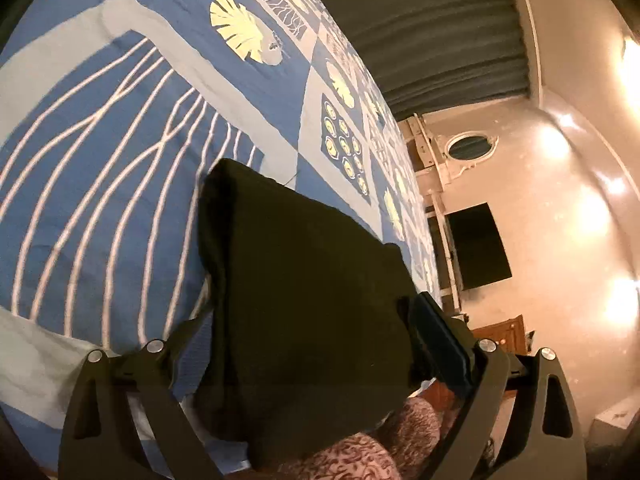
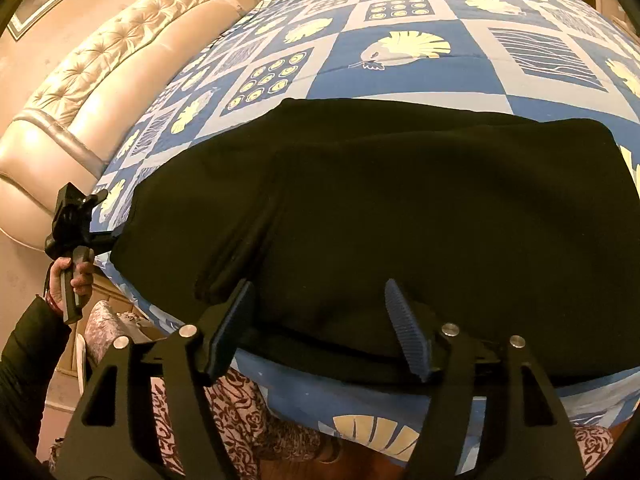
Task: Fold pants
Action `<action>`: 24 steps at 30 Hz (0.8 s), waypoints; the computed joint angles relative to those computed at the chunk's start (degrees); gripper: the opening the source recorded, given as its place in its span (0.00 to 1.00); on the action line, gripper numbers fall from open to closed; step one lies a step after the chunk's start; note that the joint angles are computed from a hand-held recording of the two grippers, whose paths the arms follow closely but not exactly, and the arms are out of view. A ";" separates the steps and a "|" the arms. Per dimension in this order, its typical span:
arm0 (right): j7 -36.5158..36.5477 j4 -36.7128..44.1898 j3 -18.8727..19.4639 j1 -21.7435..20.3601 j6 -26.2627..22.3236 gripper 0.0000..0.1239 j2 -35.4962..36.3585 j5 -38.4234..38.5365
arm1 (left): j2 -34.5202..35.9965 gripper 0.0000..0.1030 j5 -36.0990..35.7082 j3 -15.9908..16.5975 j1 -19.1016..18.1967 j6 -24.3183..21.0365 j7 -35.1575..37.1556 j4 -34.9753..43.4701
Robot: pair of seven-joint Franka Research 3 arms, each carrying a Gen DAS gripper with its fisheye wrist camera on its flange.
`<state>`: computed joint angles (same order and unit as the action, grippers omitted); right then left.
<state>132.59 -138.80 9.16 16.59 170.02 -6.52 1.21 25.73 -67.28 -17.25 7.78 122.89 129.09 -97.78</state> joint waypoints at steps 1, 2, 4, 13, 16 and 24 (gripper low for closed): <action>0.05 -0.04 0.00 0.01 0.09 0.55 -0.01 0.02 | 0.16 0.88 -0.05 0.08 -0.33 0.77 -1.24 0.09; 0.09 -0.06 0.00 0.00 0.15 0.55 0.02 0.00 | 0.21 0.88 0.27 0.16 -0.50 1.09 -2.13 0.19; 0.10 -0.10 -0.01 0.03 0.27 0.55 0.03 0.04 | 0.34 0.88 3.22 0.53 -1.55 1.67 -4.75 1.12; -3.37 -0.77 -0.83 1.47 1.38 0.56 -0.39 5.34 | 0.85 0.42 13.78 1.00 -1.98 1.80 -8.83 2.09; -1.57 -0.57 0.11 0.49 1.76 0.58 0.03 3.79 | 2.81 0.42 9.84 -0.54 0.49 -1.34 -9.85 3.39; -2.74 -0.67 -0.80 1.62 1.76 0.60 -0.28 5.22 | 5.07 0.41 -1.30 -2.97 3.01 -4.69 -5.62 2.79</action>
<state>129.85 -139.47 8.36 18.22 171.78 -6.80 6.43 30.80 -68.58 -20.22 10.79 118.20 123.47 -94.99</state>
